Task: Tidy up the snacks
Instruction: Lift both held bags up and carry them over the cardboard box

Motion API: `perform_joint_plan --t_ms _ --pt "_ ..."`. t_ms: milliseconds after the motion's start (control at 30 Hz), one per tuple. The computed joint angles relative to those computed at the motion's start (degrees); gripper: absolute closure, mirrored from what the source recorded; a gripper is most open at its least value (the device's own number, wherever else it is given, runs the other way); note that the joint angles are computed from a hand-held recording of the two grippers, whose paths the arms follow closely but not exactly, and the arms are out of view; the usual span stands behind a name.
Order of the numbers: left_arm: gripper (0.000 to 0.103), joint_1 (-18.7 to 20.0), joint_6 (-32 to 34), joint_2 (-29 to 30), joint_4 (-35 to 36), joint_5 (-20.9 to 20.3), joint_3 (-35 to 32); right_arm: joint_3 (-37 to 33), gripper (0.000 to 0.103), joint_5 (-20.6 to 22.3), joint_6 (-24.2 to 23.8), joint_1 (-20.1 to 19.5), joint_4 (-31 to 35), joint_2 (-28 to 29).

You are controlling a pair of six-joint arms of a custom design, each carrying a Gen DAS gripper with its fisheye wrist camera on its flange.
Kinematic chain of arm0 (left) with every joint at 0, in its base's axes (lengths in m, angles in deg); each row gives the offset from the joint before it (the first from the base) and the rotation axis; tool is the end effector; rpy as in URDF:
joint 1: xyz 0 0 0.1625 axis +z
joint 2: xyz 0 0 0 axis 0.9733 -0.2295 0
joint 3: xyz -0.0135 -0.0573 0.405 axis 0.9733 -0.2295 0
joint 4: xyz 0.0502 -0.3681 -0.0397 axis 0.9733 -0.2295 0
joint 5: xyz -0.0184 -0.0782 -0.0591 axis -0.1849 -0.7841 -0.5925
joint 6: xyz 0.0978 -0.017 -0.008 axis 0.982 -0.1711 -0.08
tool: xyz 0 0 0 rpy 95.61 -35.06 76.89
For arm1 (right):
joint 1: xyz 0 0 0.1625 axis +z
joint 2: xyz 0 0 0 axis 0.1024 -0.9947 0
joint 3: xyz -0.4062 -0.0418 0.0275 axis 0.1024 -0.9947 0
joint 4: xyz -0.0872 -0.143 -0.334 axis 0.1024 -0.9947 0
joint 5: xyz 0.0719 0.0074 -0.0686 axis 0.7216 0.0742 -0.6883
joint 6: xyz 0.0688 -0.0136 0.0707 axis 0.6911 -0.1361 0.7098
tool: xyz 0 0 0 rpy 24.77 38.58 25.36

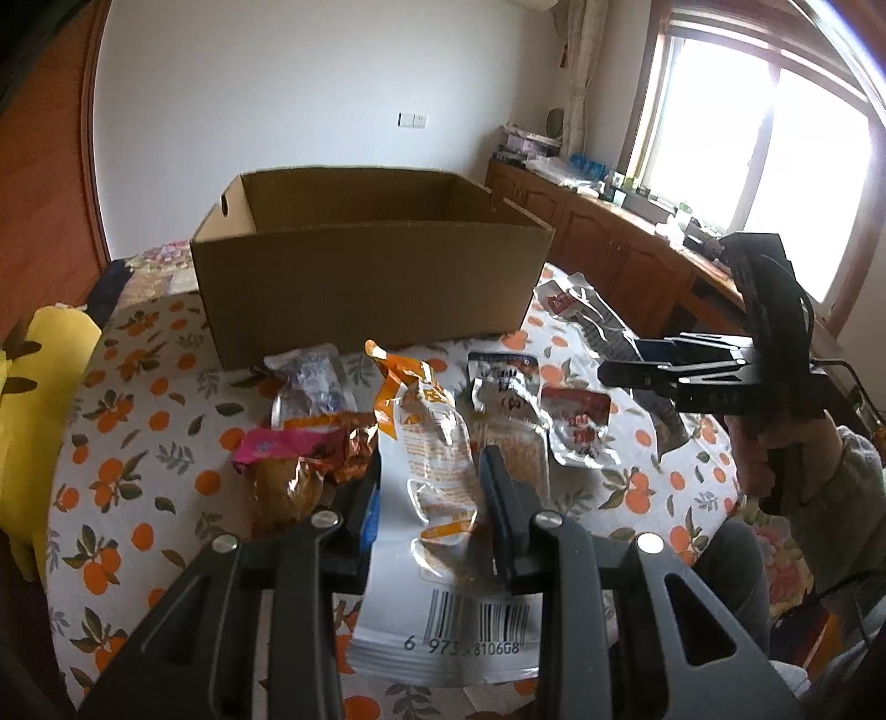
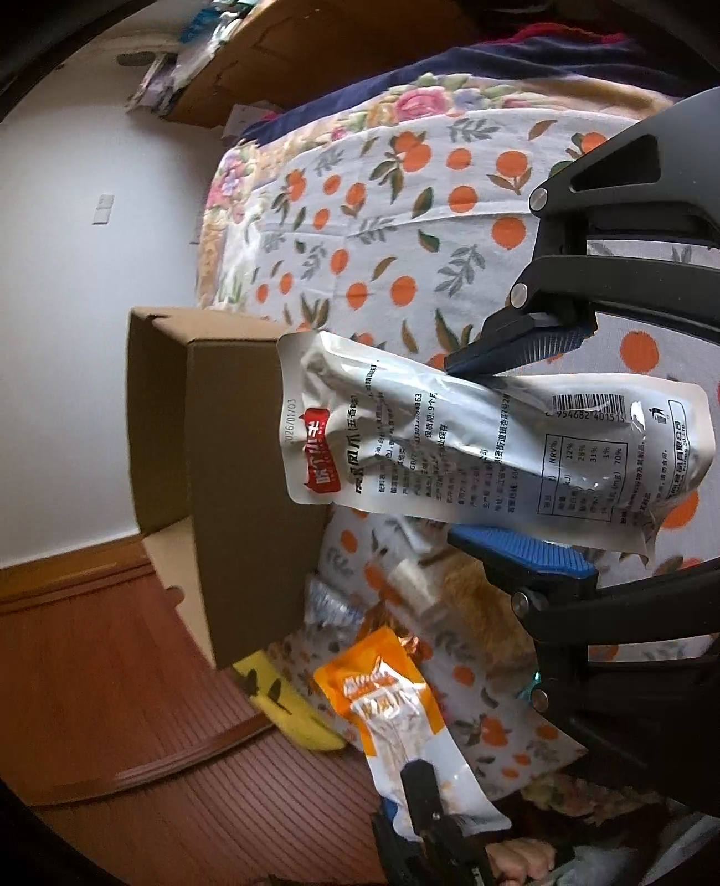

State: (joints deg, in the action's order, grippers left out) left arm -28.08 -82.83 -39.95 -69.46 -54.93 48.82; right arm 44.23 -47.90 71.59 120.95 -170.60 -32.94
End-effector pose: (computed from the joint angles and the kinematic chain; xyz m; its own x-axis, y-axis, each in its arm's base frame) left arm -0.0272 -0.3066 0.3799 -0.7214 0.4925 -0.4869 0.6799 0.6372 -0.3628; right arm 0.3505 -0.3433 0.0246 -0.7546 -0.3402 0.5611 -0.5923 0.7212 -0.3592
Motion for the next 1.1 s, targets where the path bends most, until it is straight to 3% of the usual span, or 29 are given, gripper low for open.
perform_joint_plan --t_ms 200,533,767,1100 --pt "0.074 -0.7 1.5 1.8 -2.6 0.7 -1.8 -1.4 0.048 1.0 -1.5 1.8 0.7 -0.9" --pt "0.074 0.8 8.9 11.1 -12.5 0.4 -8.9 -8.2 0.048 2.3 -7.1 2.6 3.5 -1.5" --pt "0.074 2.4 15.7 20.2 -19.9 0.3 -15.7 -16.8 0.047 4.3 -13.1 1.0 7.0 0.0" --pt "0.074 9.4 21.6 33.6 -26.7 -3.0 -25.1 -31.7 0.047 8.5 -18.3 -4.4 13.7 5.8"
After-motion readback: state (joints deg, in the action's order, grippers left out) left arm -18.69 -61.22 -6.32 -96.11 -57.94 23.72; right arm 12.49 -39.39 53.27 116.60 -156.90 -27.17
